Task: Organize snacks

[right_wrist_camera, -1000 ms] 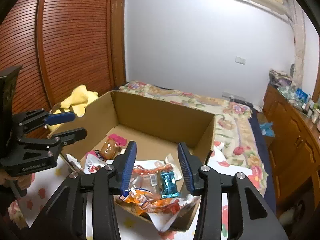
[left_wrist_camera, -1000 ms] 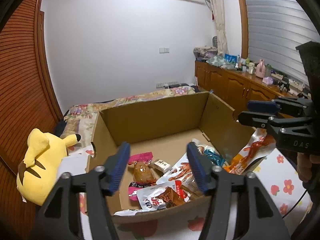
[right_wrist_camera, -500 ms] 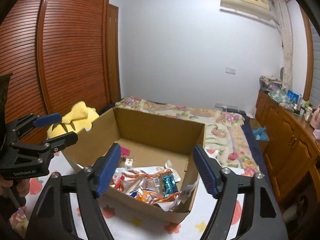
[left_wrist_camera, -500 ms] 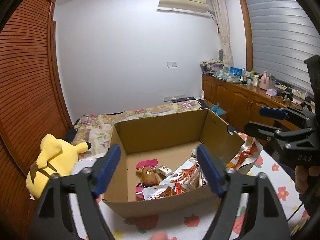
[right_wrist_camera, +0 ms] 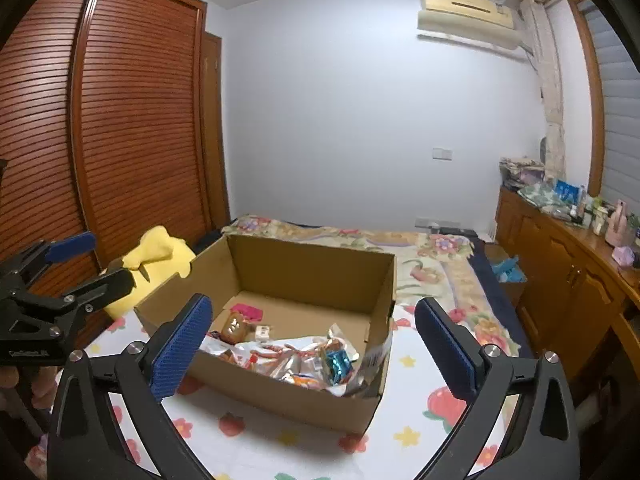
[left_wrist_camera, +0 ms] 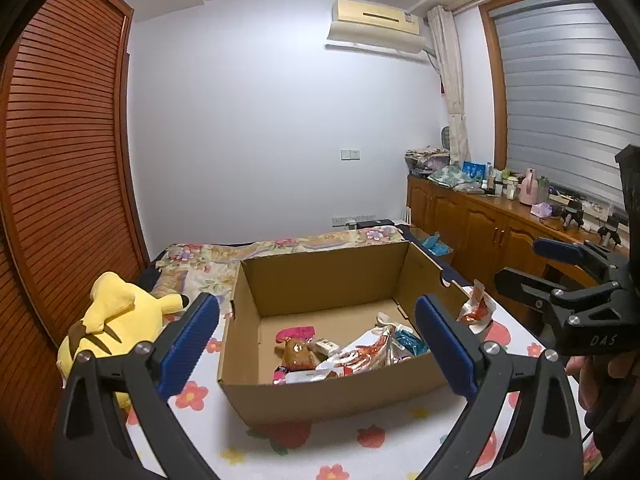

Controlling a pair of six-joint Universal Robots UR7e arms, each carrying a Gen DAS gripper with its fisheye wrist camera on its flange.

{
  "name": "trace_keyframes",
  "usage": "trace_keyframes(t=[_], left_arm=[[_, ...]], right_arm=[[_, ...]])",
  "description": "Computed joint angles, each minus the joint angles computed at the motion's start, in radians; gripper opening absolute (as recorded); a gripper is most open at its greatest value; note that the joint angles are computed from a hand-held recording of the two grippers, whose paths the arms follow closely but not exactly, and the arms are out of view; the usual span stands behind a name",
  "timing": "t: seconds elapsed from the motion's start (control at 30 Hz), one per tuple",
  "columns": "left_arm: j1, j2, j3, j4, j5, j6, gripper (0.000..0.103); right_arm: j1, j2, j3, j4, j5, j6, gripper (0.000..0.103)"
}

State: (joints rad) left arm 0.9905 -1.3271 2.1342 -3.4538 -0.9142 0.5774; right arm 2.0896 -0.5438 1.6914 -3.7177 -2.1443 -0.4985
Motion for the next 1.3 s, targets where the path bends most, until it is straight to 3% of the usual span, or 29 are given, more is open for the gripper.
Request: trace_keyframes(t=[0.37,0.83,1.3], left_arm=[[-0.038,-0.118,0.125,0.002,0.049,-0.043,0.099],[-0.137,-0.257,0.269,0.004,0.126,-0.076,0.099],[-0.155,-0.319,0.334,0.036,0.156,-0.14,0.099]], right_arm=[[0.056,0.003,0.093,-0.127,-0.075,0.029,0.103],[0.129,-0.016,0.209,-0.262,-0.134,0.056,0.103],[0.13,-0.01,0.269,-0.3,-0.157,0.099,0.103]])
